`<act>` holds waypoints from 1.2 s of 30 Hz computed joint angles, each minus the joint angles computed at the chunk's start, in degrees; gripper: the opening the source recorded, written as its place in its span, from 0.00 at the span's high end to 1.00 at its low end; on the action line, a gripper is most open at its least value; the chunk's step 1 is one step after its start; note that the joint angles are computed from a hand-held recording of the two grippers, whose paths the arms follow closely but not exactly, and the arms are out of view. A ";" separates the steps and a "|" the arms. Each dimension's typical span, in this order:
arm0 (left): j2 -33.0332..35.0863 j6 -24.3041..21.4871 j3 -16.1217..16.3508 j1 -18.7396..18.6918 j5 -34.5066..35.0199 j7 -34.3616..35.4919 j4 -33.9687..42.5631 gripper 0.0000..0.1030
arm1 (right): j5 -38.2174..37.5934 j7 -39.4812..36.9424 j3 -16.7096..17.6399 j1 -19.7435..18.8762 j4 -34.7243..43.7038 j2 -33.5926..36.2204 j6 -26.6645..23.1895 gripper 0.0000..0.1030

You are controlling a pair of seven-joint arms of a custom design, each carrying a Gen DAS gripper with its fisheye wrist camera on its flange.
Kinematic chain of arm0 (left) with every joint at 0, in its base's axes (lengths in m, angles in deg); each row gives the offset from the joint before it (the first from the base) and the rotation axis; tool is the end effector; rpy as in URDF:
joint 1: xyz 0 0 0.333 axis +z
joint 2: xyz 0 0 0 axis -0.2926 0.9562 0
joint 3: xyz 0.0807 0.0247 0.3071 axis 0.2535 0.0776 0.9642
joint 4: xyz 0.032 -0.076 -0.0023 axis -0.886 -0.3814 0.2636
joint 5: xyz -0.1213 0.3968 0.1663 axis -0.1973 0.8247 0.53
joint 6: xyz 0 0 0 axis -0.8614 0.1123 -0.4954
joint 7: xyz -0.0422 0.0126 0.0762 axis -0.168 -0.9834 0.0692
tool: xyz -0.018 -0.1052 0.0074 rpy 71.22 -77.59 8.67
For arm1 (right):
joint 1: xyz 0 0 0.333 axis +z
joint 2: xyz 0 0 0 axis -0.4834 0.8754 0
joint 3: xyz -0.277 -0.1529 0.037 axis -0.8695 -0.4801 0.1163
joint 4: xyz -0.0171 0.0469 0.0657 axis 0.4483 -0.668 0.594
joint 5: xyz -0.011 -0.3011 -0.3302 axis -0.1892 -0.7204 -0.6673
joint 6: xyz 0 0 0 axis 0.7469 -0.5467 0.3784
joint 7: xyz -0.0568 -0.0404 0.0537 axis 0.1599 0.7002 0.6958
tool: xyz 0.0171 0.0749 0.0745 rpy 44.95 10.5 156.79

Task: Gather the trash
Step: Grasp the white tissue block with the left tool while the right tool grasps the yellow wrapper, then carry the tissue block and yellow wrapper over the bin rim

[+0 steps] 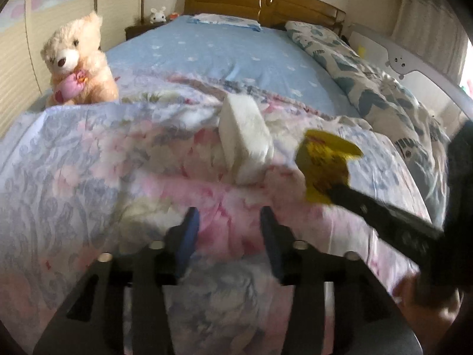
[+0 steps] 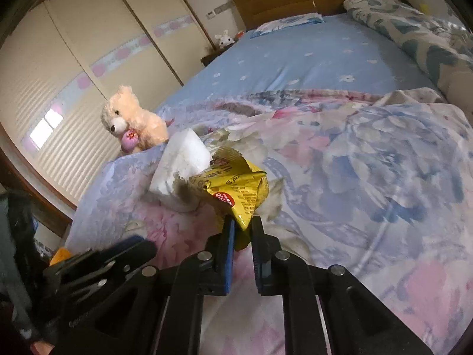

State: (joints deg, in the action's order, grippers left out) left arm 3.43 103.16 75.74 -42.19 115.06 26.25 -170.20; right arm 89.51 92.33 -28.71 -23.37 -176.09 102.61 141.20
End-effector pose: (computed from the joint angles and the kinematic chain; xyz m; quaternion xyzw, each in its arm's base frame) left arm 0.5610 -0.3775 0.3010 -0.7934 0.5028 -0.2407 0.2444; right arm 0.6588 0.1479 0.2936 -0.7952 0.4532 0.0291 0.4018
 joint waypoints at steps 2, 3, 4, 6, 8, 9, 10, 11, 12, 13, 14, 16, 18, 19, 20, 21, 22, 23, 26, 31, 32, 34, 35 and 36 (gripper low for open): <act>1.46 -1.73 0.10 -0.21 -0.39 1.13 2.34 0.44 | 1.00 -0.74 -0.12 -0.55 -0.87 -0.78 -0.06 0.90; 2.05 -2.41 0.22 -0.38 -0.48 1.55 3.24 0.42 | 1.24 -0.74 -0.28 -0.64 -1.11 -1.01 -0.02 0.90; 2.84 -3.26 0.30 -0.48 -0.90 2.37 4.39 0.42 | 1.49 -0.81 -0.46 -0.77 -1.40 -1.28 0.07 0.90; 4.45 -5.14 0.49 -0.63 -2.41 4.25 6.69 0.42 | 2.01 -0.97 -0.94 -1.21 -2.09 -1.92 -0.13 0.90; 5.80 -6.81 0.97 -1.08 -3.10 5.08 8.64 0.42 | 2.89 -1.43 -1.44 -1.74 -2.97 -2.66 -0.27 0.90; 6.33 -7.78 1.13 -1.28 -3.54 5.75 9.45 0.43 | 3.08 -1.28 -1.66 -1.83 -3.21 -2.86 -0.34 0.90; 6.79 -8.47 1.34 -1.45 -3.76 6.32 10.10 0.59 | 3.37 -1.16 -1.91 -2.01 -3.47 -3.04 -0.44 0.90; 7.09 -7.89 1.46 -1.34 -3.84 6.95 10.36 0.73 | 3.79 -1.06 -2.22 -2.35 -3.93 -3.35 -0.66 0.90; 7.05 -6.40 1.49 -0.98 -4.09 7.57 10.08 0.79 | 4.06 -1.08 -2.43 -2.50 -4.25 -3.57 -0.73 0.90; 6.99 -7.19 1.75 -1.48 -3.85 7.61 10.21 0.79 | 4.40 -1.04 -2.67 -2.73 -4.68 -3.87 -0.90 0.90; 6.76 -7.91 1.94 -2.05 -3.27 7.46 10.14 0.80 | 4.74 -1.10 -2.90 -2.95 -5.10 -4.20 -1.20 0.90; 5.99 -7.71 1.77 -2.53 -2.68 7.07 9.37 0.81 | 5.45 -1.34 -3.25 -3.21 -5.87 -4.84 -1.53 0.91; 4.96 -7.51 1.40 -3.15 -1.89 6.13 8.35 0.81 | 6.35 -1.89 -3.64 -3.48 -6.87 -5.71 -1.87 0.91; 4.34 -7.21 1.16 -3.41 -1.45 5.53 7.68 0.81 | 6.78 -2.12 -3.87 -3.61 -7.46 -6.24 -2.19 0.91; 3.62 -6.78 0.84 -3.70 -0.96 4.78 6.90 0.81 | 7.13 -2.43 -4.08 -3.65 -7.99 -6.66 -2.37 0.91; 3.22 -6.44 0.52 -3.89 -0.61 4.28 6.52 0.81 | 7.88 -3.00 -4.27 -3.73 -8.97 -7.54 -2.44 0.91; 2.75 -6.00 0.14 -4.15 -0.26 3.72 6.04 0.81 | 8.06 -3.21 -4.55 -3.69 -9.40 -7.97 -2.58 0.90; 2.20 -5.54 -0.26 -4.56 0.27 2.93 5.47 0.81 | 8.33 -3.54 -4.82 -3.68 -10.13 -8.64 -2.73 0.90; 1.54 -4.70 -1.36 -5.42 0.94 1.98 4.92 0.81 | 9.26 -4.82 -5.90 -3.79 -12.77 -10.92 -3.11 0.90; 0.97 -3.61 -2.78 -7.07 1.50 0.73 4.66 0.81 | 9.99 -6.08 -7.97 -4.15 -16.66 -14.25 -3.82 0.90; 1.02 -3.70 -3.02 -7.49 1.49 0.68 4.81 0.81 | 10.17 -6.34 -8.44 -4.32 -17.68 -15.10 -3.84 0.90; 1.21 -3.79 -3.35 -8.14 1.36 0.81 5.13 0.81 | 10.40 -6.70 -9.25 -4.55 -19.28 -16.42 -4.04 0.90; 1.46 -3.90 -3.55 -8.55 1.26 0.95 5.47 0.81 | 10.61 -6.93 -9.64 -4.66 -20.01 -17.04 -4.14 0.90; 1.60 -4.13 -3.62 -8.91 1.18 1.06 5.67 0.81 | 10.77 -7.06 -9.94 -4.68 -20.45 -17.45 -4.12 0.90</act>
State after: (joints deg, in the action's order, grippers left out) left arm 5.03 99.03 72.12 -51.11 116.23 27.31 -164.52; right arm 100.28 85.27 -38.65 -28.06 -196.54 85.17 137.08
